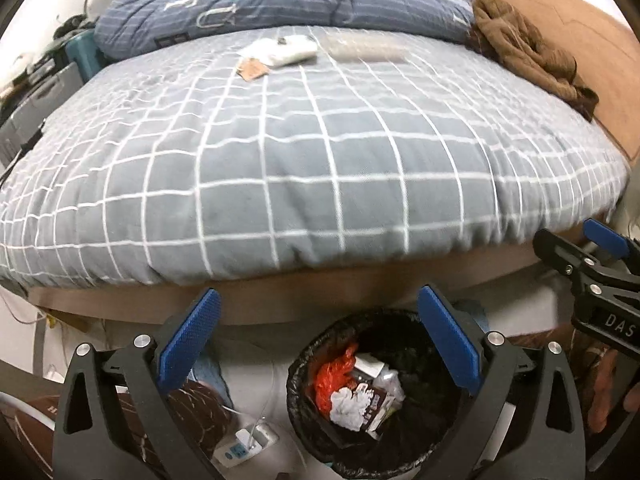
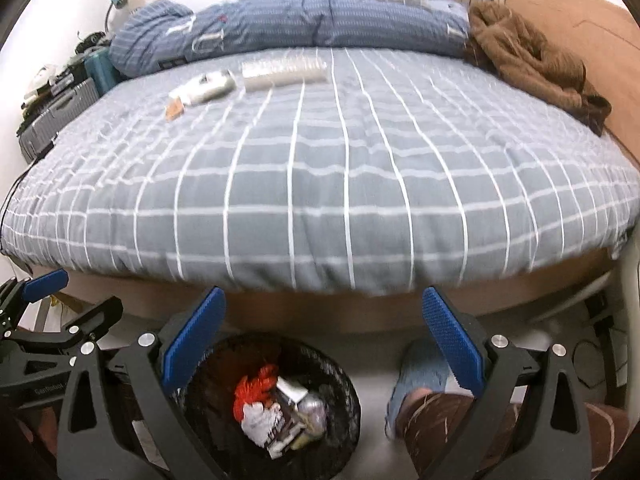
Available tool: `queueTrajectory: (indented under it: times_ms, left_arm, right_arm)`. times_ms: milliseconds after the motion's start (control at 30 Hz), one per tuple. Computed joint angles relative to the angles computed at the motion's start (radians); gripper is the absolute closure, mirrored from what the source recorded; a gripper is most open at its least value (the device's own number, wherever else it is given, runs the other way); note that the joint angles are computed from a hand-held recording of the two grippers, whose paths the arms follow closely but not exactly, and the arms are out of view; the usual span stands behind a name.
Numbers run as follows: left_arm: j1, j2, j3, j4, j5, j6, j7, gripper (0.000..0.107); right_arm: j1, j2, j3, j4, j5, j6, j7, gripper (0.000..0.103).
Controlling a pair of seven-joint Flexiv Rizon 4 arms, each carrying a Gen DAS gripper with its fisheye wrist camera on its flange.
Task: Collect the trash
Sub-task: 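Raise both open tools back toward the remaining trash on the bed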
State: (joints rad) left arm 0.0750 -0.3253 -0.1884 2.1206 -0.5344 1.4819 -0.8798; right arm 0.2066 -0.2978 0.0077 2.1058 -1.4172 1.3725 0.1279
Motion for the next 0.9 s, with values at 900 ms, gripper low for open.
queueTrajectory:
  times_ms: [900]
  left_arm:
    - [-0.008,-0.229,0.052,-0.421,0.101,-0.058,-0.172,0.010]
  right_arm:
    - [0.065,-0.214,-0.105,-0.336,0.102,0.064,-0.139,0.008]
